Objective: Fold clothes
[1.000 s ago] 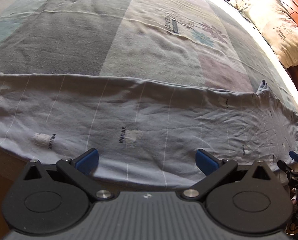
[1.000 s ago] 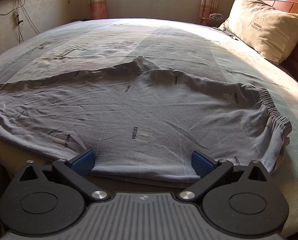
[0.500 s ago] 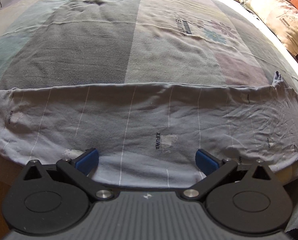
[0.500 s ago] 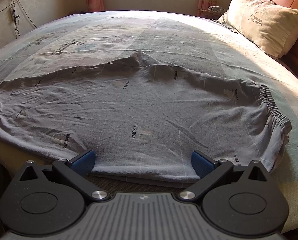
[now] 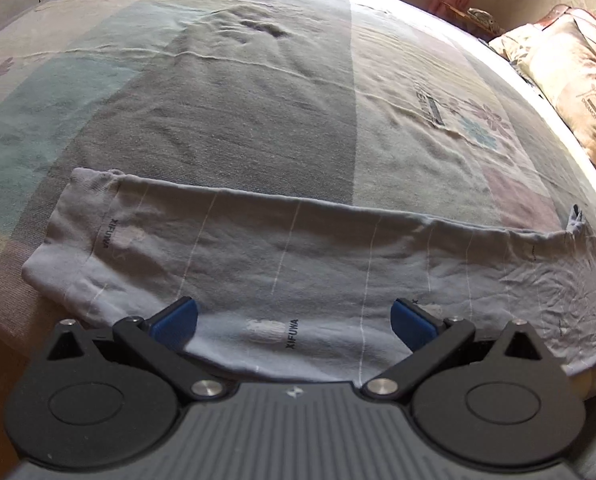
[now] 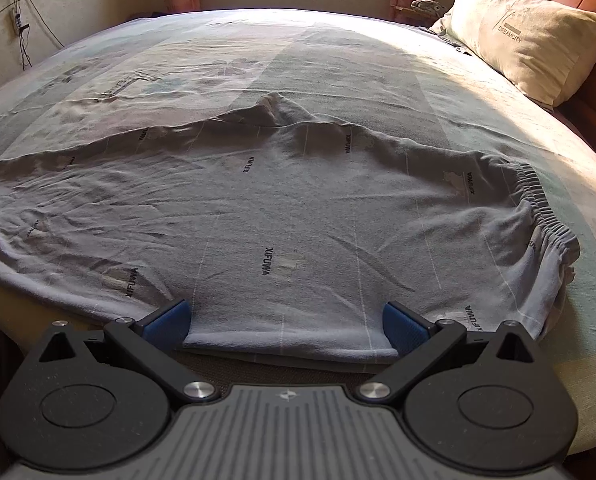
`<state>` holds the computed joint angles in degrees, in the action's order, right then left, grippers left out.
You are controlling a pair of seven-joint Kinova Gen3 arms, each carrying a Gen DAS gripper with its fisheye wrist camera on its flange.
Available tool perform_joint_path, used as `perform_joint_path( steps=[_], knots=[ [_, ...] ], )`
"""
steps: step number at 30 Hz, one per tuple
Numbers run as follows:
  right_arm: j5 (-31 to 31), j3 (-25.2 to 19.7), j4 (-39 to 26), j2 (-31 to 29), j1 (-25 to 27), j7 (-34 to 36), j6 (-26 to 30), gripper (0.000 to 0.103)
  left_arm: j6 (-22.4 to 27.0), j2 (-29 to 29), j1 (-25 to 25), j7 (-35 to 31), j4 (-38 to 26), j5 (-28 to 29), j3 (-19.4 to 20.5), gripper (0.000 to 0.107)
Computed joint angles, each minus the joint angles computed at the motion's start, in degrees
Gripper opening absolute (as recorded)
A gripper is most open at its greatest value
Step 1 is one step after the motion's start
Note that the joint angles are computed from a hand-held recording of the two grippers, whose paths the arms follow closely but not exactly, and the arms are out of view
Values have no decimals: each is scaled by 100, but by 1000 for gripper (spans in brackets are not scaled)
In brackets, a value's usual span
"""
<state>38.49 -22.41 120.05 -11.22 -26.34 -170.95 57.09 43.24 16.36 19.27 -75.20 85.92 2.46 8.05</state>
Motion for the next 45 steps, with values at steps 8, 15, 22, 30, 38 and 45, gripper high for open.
perform_joint_path(
  steps=[8,15,22,30,38,45],
  knots=[
    [-172,70,-230,139,-1,98,199,103,-154,440,-736,-1505,-580,1457,920,102],
    [-402,229,-445,228,-49,312,369,103,-145,1113,5,-1212,-1294,1274,508,102],
    [-819,417,-848,379,-4,880,657,103,-197,1041,500,-496,-1475,1110,-85,102],
    [-708,487,-1441,454,-62,1112,355,103,728,1725,456,-1548,-2439,1644,870,102],
    [-888,604,-1751,752,-165,1628,89,103,446,1950,887,-425,-2628,1295,442,102],
    [-1018,732,-1763,871,-179,1782,-185,103,1245,2293,972,-576,-3587,1371,761,102]
  ],
)
